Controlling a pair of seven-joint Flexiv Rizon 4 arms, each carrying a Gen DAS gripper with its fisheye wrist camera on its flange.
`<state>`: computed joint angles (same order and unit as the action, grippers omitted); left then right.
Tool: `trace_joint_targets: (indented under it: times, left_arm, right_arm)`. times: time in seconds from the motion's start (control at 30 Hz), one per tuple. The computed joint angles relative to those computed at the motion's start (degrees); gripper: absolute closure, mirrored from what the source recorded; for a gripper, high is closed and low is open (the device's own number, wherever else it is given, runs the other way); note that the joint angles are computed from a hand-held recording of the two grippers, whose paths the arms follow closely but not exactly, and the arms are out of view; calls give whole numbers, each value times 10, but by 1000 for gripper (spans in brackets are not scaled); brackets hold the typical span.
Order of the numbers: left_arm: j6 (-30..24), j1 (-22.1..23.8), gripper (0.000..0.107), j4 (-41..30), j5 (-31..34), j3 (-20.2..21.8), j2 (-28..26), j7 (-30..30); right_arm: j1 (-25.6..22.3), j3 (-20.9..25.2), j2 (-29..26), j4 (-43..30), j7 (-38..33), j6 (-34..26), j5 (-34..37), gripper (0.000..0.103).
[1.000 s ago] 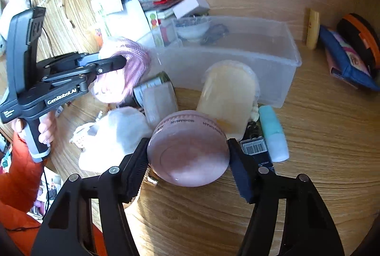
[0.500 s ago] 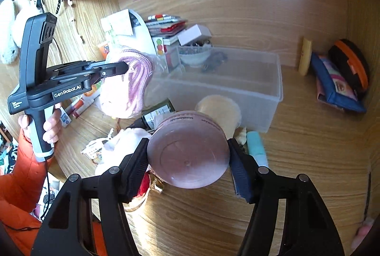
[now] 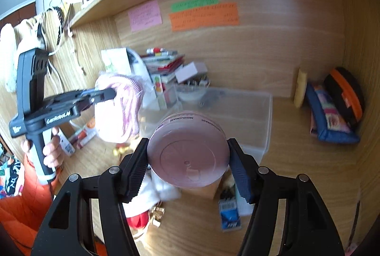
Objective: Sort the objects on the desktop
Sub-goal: 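Carry both items over the clear box and open the right gripper to drop the container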
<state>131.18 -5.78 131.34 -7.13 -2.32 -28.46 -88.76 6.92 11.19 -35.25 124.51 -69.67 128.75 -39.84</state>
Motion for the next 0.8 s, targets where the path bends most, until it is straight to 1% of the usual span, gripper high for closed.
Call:
trace_joint_targets:
  times: [0.17,0.27,0.4,0.53,0.7,0.8]
  left_arm:
    - [0,6,87,-13,6,-3,-3,-2]
    - [-2,13,87,-23,13,-7,-7,-6]
    - [-6,22,87,-39,20,-10,-12,-10]
    - [-16,27,87,-59,21,-12,-21,-11]
    - [-42,29,87,-88,14,-15,-33,-6]
    - [-55,36,87,-104,17,-20,-41,-8]
  right_arm:
    - [0,-1,-9,-32,8,-7,1,42]
    - [3,0,-16,-57,20,-25,1,42]
    - [-5,8,-34,-93,42,-50,-18,42]
    - [-37,36,-61,-133,83,-79,-76,42]
    - [-49,52,-80,-168,113,-107,-111,42]
    - [-48,54,-85,-184,117,-119,-116,42]
